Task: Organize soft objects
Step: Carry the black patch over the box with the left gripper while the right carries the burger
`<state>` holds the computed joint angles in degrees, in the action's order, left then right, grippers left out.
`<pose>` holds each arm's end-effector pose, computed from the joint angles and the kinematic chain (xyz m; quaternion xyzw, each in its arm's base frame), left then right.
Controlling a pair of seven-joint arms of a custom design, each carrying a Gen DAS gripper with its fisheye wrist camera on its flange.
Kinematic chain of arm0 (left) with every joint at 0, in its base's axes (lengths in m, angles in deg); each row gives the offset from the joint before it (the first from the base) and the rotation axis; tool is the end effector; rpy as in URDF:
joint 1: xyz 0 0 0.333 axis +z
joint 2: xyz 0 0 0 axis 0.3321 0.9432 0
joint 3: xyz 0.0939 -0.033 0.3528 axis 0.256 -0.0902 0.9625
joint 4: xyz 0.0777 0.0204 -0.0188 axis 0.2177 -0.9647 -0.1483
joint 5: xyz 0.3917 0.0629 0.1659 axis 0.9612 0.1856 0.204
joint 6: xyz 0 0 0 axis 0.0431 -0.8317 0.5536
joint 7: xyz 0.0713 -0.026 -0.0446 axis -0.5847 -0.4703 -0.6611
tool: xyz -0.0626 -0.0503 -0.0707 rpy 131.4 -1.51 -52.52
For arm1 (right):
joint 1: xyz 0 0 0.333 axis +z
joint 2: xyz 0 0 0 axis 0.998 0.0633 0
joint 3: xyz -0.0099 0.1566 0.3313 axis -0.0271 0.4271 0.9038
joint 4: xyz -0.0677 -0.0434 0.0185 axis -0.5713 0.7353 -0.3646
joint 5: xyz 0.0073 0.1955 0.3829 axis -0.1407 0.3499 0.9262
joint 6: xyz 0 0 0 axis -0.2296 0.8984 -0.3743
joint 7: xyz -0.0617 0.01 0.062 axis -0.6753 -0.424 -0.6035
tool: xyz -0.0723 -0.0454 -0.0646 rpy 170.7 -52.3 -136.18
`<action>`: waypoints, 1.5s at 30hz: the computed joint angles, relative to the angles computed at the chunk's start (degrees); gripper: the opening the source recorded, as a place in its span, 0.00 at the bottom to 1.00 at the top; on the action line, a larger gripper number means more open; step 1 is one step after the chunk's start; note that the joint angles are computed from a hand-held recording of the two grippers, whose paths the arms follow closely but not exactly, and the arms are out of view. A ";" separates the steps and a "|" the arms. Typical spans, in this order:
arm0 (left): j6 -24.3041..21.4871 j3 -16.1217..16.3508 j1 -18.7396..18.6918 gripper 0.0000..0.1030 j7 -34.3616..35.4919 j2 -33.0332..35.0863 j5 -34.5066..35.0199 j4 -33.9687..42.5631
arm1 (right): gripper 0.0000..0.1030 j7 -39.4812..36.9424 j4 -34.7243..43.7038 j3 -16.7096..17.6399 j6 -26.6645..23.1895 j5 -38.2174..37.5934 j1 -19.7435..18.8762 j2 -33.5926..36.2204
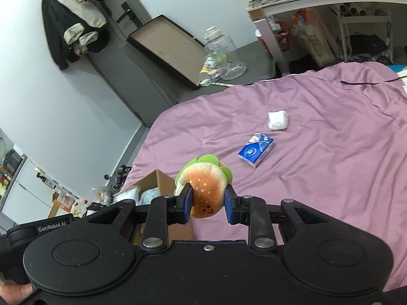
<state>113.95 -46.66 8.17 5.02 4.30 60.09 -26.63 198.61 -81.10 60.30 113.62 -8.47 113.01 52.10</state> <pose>0.6985 -0.3003 0.5534 -0.6945 0.6229 -0.3280 0.1489 0.6820 0.3986 0.5054 -0.5185 0.7336 -0.1156 0.4238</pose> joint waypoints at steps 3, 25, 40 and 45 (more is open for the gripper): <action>0.05 0.55 0.24 0.28 -0.51 -0.68 0.58 -0.99 | 0.25 -1.52 1.03 0.86 0.07 0.31 -0.02 0.66; -2.34 1.49 2.80 0.29 -1.35 3.60 0.52 1.19 | 0.25 -10.49 11.13 3.10 -2.55 6.30 1.53 8.10; -7.31 2.32 2.17 0.31 -0.51 10.44 0.78 8.74 | 0.25 -18.57 19.68 6.56 -5.18 12.35 0.14 14.66; -7.39 2.89 2.07 0.35 -2.20 11.52 1.44 9.95 | 0.25 -21.06 23.60 7.07 -6.17 14.90 0.28 17.41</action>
